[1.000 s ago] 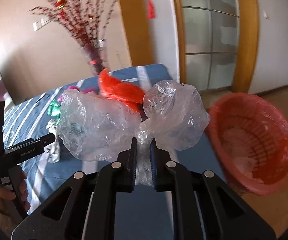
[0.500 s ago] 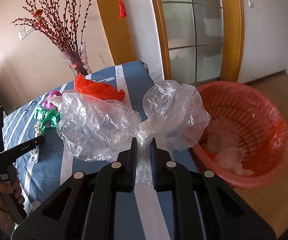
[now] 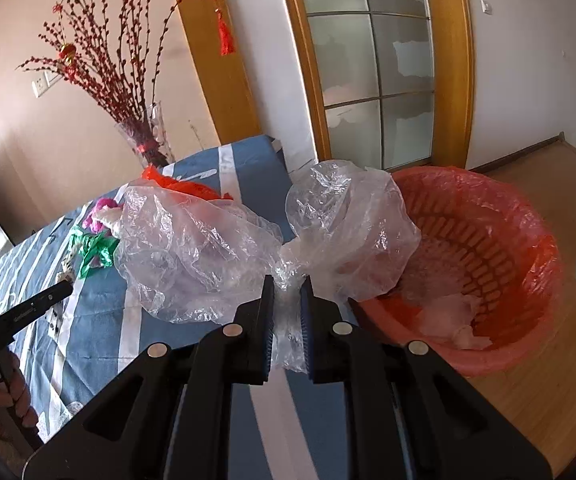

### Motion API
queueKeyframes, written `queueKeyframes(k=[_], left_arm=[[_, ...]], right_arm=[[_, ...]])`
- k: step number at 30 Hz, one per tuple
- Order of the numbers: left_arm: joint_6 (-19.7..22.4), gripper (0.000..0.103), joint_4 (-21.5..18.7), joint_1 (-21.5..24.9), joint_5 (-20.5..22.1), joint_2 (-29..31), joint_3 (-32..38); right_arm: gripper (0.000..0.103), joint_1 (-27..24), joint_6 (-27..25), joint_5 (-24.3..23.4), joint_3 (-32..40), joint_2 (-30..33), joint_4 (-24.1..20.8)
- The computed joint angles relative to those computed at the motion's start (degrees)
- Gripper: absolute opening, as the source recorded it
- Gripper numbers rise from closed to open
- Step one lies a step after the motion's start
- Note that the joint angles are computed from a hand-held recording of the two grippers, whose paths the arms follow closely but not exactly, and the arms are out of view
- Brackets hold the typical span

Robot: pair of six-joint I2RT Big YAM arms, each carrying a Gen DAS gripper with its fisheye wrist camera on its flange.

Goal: Collect trash
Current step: 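Carry the bubble wrap and white patterned bag over the red basket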

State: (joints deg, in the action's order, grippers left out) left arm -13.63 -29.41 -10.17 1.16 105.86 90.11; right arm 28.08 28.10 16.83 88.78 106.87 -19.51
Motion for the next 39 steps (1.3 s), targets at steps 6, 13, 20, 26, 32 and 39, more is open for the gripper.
queueKeyframes(k=[6, 13, 20, 26, 32, 39], left_arm=[[1.0, 0.017, 0.6, -2.7, 2.2, -1.2, -0.1], [2.0, 0.017, -0.2, -6.4, 5.9, 0.0, 2.8], [3.3, 0.017, -1.9, -10.5, 8.1, 3.2, 7.8], [4.6, 0.017, -4.1, -13.9, 9.8, 7.2, 13.6], [5.5, 0.017, -5.6, -16.2, 11.0, 11.0, 18.7], [4.8, 0.017, -8.5, -18.3, 12.3, 16.4, 26.6]], right_arm=[[0.013, -0.8, 1.0, 1.6, -3.1, -2.1, 1.7], [0.013, -2.4, 2.5, 4.3, -6.5, -4.3, 3.1], [0.013, -4.4, 4.0, 6.5, -9.5, -6.2, 4.2], [0.013, -6.2, 6.0, 8.5, -11.6, -7.6, 5.3], [0.013, -8.0, 7.1, 10.0, -12.8, -8.6, 6.6], [0.013, -10.0, 8.2, 10.1, -13.2, -8.8, 7.9]])
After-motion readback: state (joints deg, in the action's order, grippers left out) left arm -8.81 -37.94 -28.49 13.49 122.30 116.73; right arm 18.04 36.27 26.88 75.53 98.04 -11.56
